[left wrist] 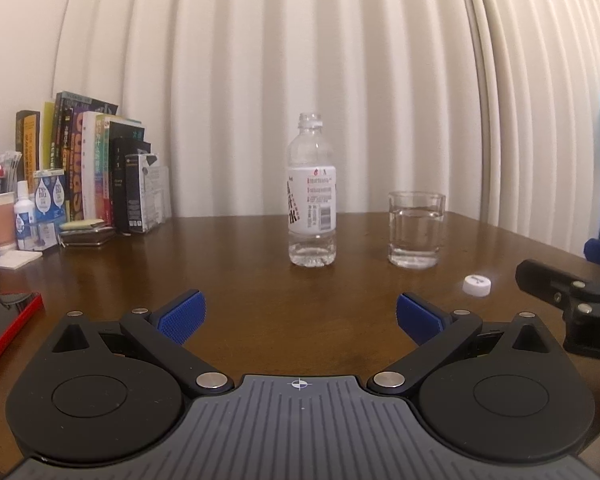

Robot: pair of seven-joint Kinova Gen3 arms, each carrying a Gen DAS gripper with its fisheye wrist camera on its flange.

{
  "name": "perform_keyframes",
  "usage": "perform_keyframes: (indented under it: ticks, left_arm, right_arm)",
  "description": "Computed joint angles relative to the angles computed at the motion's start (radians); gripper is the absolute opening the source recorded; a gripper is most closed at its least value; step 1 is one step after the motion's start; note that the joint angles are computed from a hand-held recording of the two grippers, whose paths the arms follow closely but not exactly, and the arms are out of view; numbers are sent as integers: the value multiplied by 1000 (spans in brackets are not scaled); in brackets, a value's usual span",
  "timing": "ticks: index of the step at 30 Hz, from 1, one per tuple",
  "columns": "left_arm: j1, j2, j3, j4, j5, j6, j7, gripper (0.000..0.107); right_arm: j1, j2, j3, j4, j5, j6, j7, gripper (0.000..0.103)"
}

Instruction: Unscrew bottle cap and pour

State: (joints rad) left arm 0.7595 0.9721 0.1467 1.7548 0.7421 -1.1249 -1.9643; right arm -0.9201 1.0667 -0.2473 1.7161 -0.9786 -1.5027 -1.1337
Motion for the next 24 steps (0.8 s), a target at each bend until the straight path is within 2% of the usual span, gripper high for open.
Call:
perform_keyframes:
  ticks: [5,17,24]
  left_arm:
    - [11,13,2,1,16,-40,11,103]
    - [21,20,11,-9,52,-60,-19,103]
    - [23,27,15,-10,51,-79,-25,103]
  right_arm:
    - [3,-1,-3,7,6,-3,-27,103]
    - [2,16,5,14,25,-38,-71,103]
    - [5,16,-1,10,27,-39,-57,103]
